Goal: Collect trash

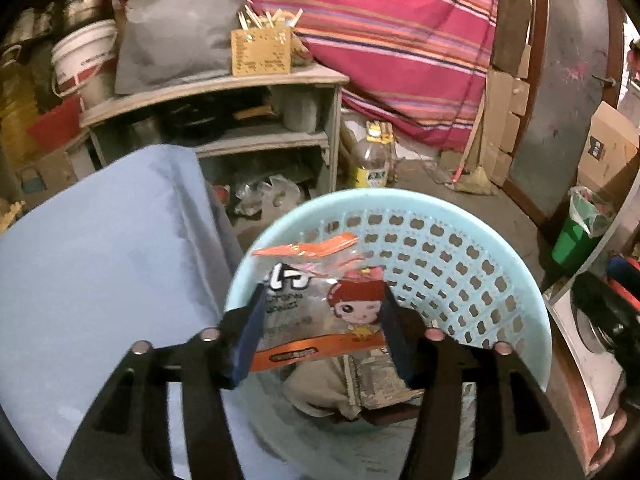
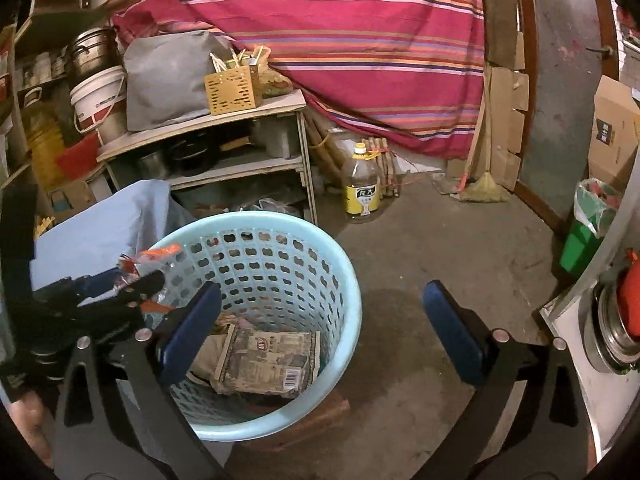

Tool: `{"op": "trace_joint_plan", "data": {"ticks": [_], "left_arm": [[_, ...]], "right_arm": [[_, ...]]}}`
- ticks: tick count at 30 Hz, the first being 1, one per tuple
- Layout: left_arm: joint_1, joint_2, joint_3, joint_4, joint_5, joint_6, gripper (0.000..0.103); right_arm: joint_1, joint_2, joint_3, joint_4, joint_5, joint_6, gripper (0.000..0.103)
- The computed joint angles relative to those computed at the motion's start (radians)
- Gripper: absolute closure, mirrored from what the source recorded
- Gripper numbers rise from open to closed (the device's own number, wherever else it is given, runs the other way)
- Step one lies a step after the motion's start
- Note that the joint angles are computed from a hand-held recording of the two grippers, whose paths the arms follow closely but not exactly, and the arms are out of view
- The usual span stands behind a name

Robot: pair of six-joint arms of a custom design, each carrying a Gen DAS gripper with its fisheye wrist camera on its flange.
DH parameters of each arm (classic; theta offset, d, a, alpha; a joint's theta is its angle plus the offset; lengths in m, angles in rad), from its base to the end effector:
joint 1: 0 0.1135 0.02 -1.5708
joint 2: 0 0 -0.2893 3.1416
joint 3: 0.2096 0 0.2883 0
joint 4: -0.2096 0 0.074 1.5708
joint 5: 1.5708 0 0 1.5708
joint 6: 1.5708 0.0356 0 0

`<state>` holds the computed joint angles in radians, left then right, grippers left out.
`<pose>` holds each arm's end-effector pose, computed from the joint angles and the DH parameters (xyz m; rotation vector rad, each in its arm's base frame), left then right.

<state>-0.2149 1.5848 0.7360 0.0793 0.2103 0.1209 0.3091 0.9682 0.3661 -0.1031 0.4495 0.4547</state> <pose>0.3243 -0.0784 0.1551 0.4932 2.2849 -0.2927 0.1982 0.0471 0.1728 0.3888 2.1608 -0.0872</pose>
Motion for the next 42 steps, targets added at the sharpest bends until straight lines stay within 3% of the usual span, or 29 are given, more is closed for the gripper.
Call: {"op": "trace_joint_plan", "data": {"ticks": [7, 19, 21, 26, 34, 37, 42], "left_arm": [[0.01, -0.022, -0.025, 0.014, -0.009, 0.01, 0.025], [0.222, -0.203, -0.132, -0.04, 0.058, 0.079, 0.021], [0.27, -0.248, -0.153, -0.056, 0.084, 0.093, 0.013], [0.425, -0.402, -0.222, -0.122, 0.181, 0.177, 0.013], [0.862, -0.614, -0.265, -0.359, 0.457, 0.455, 0.007], [1.106, -0.606, -0.244, -0.482, 0.611, 0.641, 0.005], [1.366, -0.51, -0.189, -0.648, 0.748, 0.893, 0.004]], "right_arm": [[-0.013, 0.001, 0.003, 0.0, -0.022, 0.015, 0.004], [0.045, 0.056, 0.01, 0.056, -0.034, 0.043, 0.004], [0.086, 0.079, 0.013, 0.071, -0.01, 0.054, 0.004], [0.26, 0.108, 0.02, 0.061, 0.118, 0.083, 0.004], [0.598, 0.147, 0.074, -0.081, 0.343, 0.317, 0.004], [0.74, 0.211, 0.133, -0.16, 0.421, 0.437, 0.004], [0.955, 0.389, 0.278, -0.322, 0.542, 0.634, 0.004]]}}
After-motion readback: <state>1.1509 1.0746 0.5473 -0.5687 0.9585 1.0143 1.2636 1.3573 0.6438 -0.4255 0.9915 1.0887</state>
